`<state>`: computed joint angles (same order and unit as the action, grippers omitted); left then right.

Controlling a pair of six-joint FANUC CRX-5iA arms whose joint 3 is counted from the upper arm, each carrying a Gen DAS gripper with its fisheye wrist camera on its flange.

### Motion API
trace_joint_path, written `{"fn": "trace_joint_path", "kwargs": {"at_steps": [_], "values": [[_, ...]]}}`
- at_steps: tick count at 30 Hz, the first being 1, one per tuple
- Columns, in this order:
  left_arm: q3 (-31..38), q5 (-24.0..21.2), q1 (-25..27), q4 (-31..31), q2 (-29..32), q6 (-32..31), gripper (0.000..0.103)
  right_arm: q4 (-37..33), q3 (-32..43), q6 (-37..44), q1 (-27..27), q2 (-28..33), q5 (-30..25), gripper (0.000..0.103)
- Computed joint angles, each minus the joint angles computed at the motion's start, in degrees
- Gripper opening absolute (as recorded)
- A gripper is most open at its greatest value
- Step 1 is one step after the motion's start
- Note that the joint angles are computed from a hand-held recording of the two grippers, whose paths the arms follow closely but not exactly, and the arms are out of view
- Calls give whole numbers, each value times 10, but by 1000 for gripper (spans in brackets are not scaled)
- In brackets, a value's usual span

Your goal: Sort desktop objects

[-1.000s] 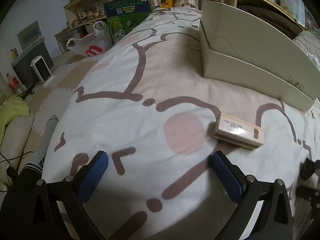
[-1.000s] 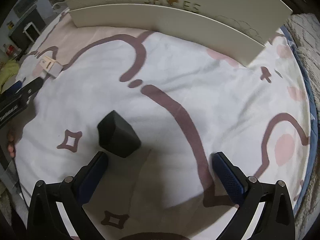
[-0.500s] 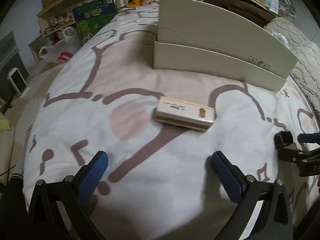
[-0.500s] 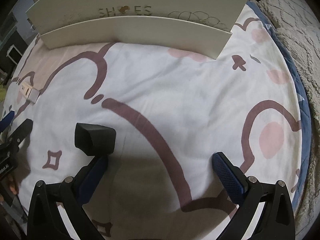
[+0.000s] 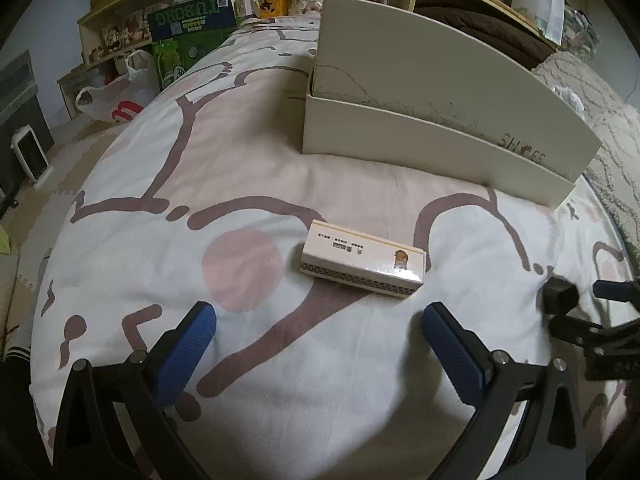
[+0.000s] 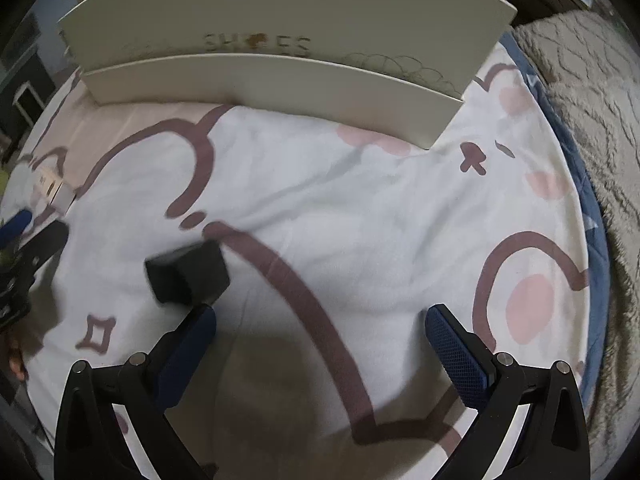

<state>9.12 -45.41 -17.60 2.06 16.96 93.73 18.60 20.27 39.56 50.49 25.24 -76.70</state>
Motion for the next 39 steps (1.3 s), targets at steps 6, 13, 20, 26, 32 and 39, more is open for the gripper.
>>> {"fn": "trace_joint_path", "kwargs": {"at_steps": [6,13,20,26,32,39], "values": [[8,-5,-5,-21,3,9,103,35,63,-19,7,37,-28,103],[13,-9,-6,-29,5,13,103,46,-40,-51,28,-36,17,103],[13,-10,-7,-32,5,14,103,72,-38,-16,2,-29,60,103],[15,-13,-9,-38,5,17,103,85,-73,0,-9,-47,101,103],[16,-14,-9,-41,5,18,103,56,-80,37,0,-58,136,101],[17,-14,-10,-42,6,19,103,67,-77,30,24,-56,120,82]]}}
